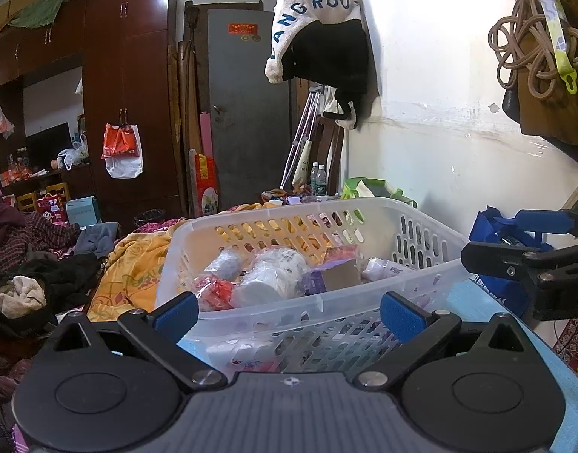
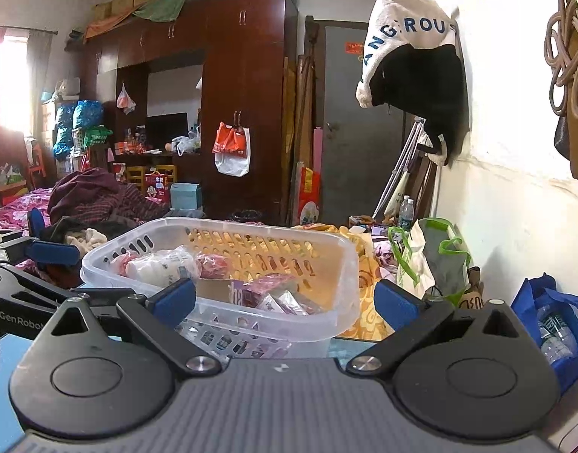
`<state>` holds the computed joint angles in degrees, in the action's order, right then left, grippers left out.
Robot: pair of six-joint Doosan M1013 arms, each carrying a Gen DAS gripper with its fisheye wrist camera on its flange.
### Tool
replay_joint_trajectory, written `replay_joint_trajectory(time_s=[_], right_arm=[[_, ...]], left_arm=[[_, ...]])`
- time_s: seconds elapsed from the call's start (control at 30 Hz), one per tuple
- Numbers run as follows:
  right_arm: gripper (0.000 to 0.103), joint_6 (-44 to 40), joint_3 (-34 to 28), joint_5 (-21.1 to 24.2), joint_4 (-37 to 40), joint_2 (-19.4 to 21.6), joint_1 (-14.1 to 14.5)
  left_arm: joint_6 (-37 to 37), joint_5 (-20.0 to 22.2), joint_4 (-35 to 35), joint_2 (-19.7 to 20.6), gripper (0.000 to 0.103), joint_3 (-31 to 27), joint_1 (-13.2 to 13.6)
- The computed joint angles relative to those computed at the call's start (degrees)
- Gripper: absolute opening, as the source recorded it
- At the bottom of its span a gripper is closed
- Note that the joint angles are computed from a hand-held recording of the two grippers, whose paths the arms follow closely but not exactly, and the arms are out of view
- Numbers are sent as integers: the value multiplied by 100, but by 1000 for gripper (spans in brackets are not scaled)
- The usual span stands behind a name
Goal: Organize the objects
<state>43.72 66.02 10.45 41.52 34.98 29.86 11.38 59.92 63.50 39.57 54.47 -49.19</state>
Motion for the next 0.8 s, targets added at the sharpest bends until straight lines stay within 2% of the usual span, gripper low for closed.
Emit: replay_joint_trajectory(time_s=[0.8], right_arm=[[103,-158,71,-2,132,-26,-30]], left_arm=[[8,-11,-88,40,103,-66,10]])
